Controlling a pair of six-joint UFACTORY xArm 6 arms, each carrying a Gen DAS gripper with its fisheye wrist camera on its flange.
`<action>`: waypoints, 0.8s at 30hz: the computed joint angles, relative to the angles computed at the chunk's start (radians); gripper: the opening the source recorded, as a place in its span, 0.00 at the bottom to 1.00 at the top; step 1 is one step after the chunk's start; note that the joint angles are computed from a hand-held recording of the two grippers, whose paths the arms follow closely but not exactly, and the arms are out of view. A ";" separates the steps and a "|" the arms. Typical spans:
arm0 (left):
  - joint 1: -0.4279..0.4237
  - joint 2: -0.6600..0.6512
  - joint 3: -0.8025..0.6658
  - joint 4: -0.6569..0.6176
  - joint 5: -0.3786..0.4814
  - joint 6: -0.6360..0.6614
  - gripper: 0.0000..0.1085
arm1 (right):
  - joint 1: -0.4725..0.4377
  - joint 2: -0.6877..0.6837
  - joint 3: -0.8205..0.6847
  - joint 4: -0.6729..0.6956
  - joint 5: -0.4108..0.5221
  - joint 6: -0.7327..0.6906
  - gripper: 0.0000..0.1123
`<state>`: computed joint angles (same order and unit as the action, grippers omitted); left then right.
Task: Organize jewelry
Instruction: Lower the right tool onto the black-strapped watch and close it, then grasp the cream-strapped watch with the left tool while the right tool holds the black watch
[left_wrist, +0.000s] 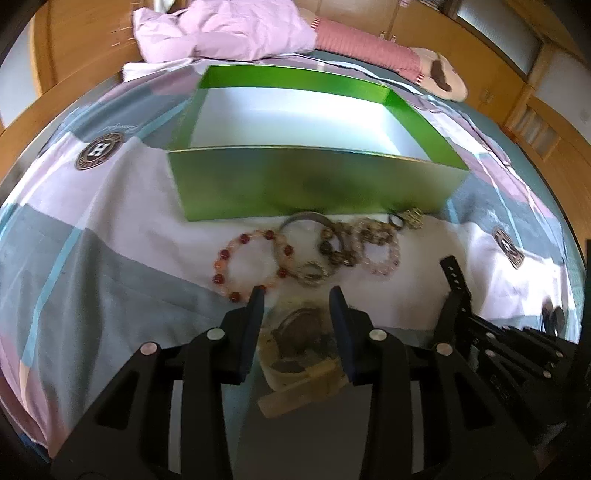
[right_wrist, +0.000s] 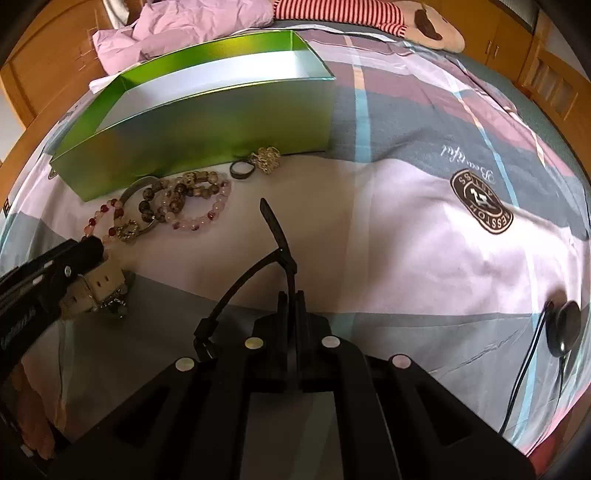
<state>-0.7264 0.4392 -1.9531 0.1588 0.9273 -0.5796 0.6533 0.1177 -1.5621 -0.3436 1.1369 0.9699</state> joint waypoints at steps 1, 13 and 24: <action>-0.003 -0.002 0.001 -0.008 -0.004 0.015 0.35 | -0.002 -0.003 0.005 0.002 -0.004 0.004 0.03; 0.085 -0.046 0.049 -0.015 0.039 -0.212 0.49 | -0.033 -0.067 0.079 -0.017 -0.035 0.077 0.03; 0.040 -0.100 0.131 -0.141 -0.029 -0.035 0.60 | -0.031 -0.093 0.115 -0.018 -0.049 0.085 0.14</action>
<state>-0.6864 0.3389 -1.8217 0.0179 0.8985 -0.6145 0.6226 0.0250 -1.4470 -0.3615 1.0883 1.0551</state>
